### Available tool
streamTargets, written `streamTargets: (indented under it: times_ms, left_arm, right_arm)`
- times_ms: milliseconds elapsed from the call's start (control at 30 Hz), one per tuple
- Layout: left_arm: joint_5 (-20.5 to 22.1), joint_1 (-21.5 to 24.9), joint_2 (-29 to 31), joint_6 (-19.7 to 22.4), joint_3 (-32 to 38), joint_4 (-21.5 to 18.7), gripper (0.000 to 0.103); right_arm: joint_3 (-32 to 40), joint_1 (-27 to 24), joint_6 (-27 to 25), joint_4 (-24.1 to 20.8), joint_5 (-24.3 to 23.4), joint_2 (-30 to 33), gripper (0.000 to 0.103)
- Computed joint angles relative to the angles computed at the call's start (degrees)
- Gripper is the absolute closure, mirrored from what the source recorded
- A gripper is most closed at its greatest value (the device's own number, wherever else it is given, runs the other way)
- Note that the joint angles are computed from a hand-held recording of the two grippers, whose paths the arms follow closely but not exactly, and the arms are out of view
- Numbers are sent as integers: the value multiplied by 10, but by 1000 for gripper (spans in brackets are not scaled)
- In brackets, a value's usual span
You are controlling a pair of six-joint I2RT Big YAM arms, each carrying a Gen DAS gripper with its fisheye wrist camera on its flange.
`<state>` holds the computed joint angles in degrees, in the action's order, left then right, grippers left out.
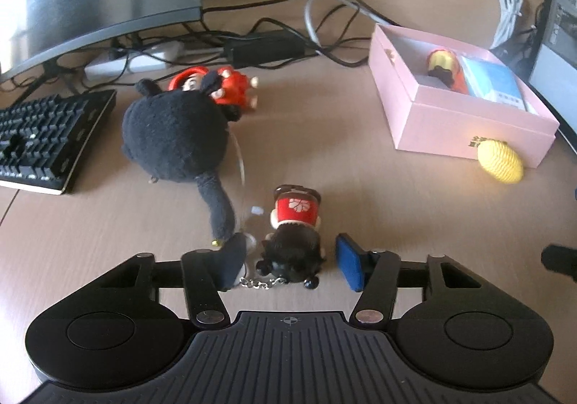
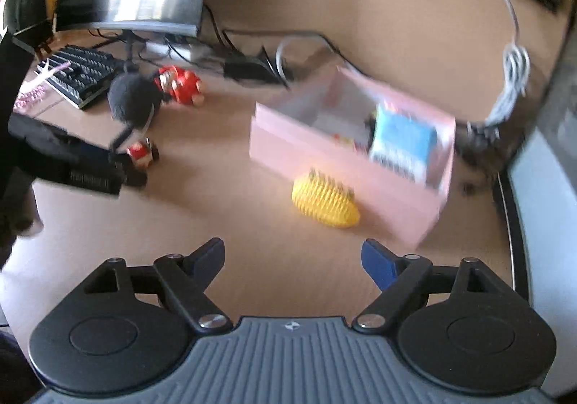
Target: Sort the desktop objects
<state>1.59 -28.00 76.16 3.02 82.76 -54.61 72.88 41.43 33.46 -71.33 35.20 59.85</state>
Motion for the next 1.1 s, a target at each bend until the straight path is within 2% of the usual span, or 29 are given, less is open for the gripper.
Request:
streamTargets:
  times_ms: [67, 133, 200, 300, 367, 467, 567, 800, 933, 1100]
  left_arm:
    - [6, -8, 0, 5, 2, -3, 62]
    - [26, -17, -2, 14, 4, -13, 68]
    - [50, -29, -8, 31, 2, -22, 68]
    - [82, -51, -23, 52, -9, -31, 65]
    - [77, -66, -30, 68, -17, -30, 51]
    - [42, -77, -38, 89, -28, -15, 44]
    - [20, -63, -35, 72, -21, -13, 32]
    - [-29, -35, -14, 34, 6, -15, 17]
    - [-15, -31, -8, 27, 15, -31, 9]
    - [21, -34, -17, 35, 10, -38, 7]
  right_arm:
    - [-10, 2, 21, -8, -4, -6, 18]
    - [-18, 6, 38, -12, -1, -13, 15]
    - [-26, 6, 50, -8, 2, -20, 8]
    - [-33, -7, 65, -2, -13, -26, 7]
    - [-37, -16, 71, 0, -26, -26, 7]
    - [-44, -23, 81, 2, -33, -24, 7]
    - [-49, -25, 93, 2, -36, -23, 6]
    - [-63, -31, 112, 10, -54, -27, 2]
    - [-64, -30, 117, 13, -69, -22, 1]
    - [-56, -24, 114, 4, -70, -10, 0]
